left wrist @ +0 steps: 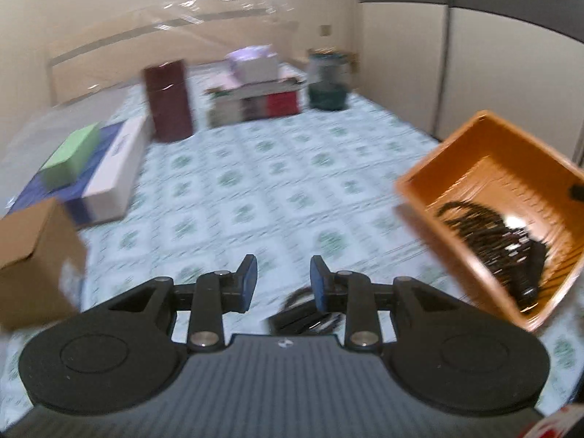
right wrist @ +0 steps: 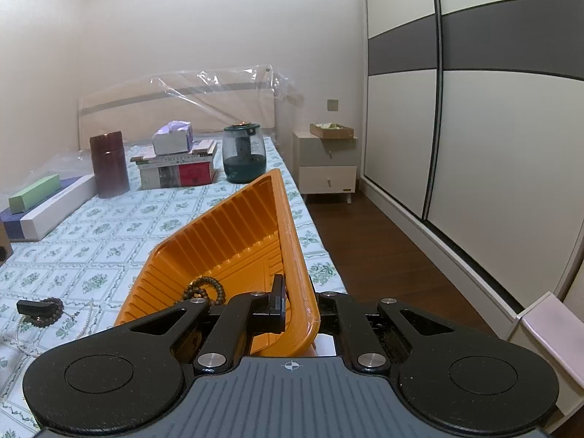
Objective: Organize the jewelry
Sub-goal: 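Grasp the black cylindrical watch case with the left tool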
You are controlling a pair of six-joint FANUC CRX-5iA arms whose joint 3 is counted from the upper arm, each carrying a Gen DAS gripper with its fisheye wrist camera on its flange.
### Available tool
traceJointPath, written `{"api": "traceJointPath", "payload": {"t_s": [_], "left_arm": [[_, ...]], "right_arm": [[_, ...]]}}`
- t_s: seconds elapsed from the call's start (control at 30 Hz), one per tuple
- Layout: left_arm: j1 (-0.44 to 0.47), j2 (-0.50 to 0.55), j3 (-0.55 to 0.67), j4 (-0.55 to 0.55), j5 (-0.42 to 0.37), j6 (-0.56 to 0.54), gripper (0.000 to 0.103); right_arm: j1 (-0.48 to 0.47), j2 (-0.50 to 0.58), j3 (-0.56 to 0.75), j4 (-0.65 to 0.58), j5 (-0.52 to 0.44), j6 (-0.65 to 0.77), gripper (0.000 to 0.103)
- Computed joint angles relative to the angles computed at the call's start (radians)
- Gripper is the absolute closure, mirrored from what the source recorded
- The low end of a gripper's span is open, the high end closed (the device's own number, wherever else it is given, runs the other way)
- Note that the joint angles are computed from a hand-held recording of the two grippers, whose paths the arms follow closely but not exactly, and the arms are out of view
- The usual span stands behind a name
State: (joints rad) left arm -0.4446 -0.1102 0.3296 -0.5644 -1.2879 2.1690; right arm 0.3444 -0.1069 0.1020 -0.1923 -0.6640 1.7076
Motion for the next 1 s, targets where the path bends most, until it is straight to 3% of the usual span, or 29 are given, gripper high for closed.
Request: {"api": "traceJointPath", "payload": {"t_s": [0.23, 0.43, 0.57, 0.7, 1.0], "left_arm": [[-0.007, -0.057, -0.082, -0.036, -0.055, 0.082, 0.073], [0.004, -0.063, -0.128, 0.003, -0.001, 0.054, 0.065], [0.013, -0.032, -0.119, 0.009, 0.007, -0.01, 0.062], [0.045, -0.019, -0.136, 0.04, 0.062, -0.104, 0.059], [0.143, 0.02, -0.164, 0.202, 0.154, -0.35, 0.056]], "right_arm": [[0.007, -0.002, -0.01, 0.017, 0.009, -0.011, 0.096], [0.012, -0.005, -0.014, 0.027, 0.009, -0.013, 0.096], [0.014, -0.006, -0.016, 0.033, 0.01, -0.019, 0.096], [0.012, -0.005, -0.016, 0.03, 0.012, -0.015, 0.096], [0.008, -0.004, -0.014, 0.018, 0.011, -0.006, 0.096]]}}
